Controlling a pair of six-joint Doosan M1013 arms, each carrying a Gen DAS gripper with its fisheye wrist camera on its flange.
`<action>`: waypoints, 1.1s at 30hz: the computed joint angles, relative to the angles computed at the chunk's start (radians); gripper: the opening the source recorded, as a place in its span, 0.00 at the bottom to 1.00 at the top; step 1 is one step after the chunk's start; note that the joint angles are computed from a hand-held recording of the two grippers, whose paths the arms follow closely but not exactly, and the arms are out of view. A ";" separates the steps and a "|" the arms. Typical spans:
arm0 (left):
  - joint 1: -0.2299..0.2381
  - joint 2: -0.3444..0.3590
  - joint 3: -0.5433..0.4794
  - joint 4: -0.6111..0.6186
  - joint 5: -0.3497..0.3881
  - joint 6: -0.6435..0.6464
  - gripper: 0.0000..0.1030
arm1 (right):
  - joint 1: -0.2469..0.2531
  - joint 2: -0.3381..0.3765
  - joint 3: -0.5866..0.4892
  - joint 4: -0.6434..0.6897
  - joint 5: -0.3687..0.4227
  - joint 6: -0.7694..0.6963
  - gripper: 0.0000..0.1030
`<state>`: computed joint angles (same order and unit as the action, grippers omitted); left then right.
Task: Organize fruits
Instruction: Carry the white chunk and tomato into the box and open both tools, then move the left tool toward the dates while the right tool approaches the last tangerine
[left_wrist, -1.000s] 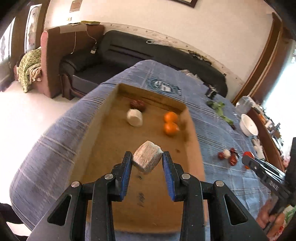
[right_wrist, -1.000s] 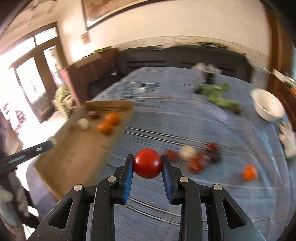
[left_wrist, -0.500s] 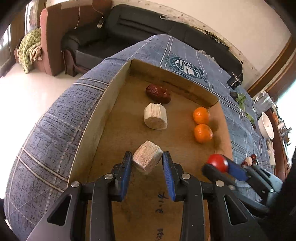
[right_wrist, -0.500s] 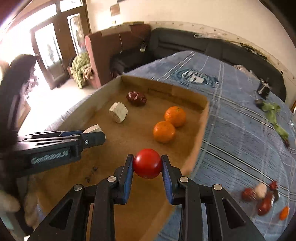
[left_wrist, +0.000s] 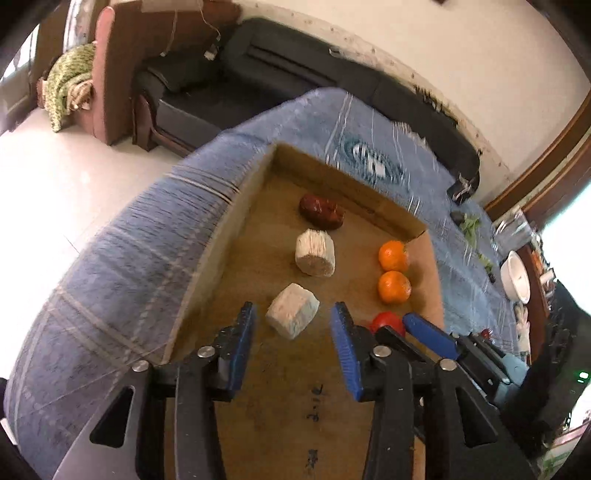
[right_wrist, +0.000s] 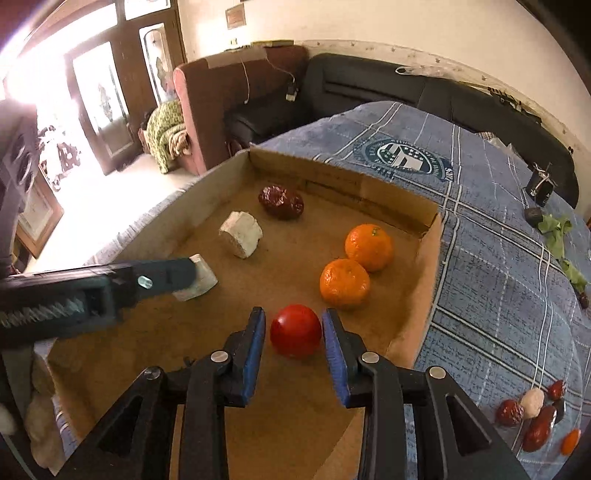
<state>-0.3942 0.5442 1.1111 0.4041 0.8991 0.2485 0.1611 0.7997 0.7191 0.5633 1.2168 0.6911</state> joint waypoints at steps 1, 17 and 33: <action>-0.008 -0.013 0.013 0.034 -0.001 -0.037 0.47 | -0.003 -0.005 0.008 0.007 -0.005 -0.003 0.36; -0.103 -0.006 -0.044 0.092 -0.007 -0.041 0.57 | -0.122 -0.081 0.124 0.101 -0.054 -0.010 0.47; -0.139 0.184 -0.325 -0.122 0.055 0.290 0.58 | -0.291 0.026 -0.075 0.062 -0.146 0.340 0.55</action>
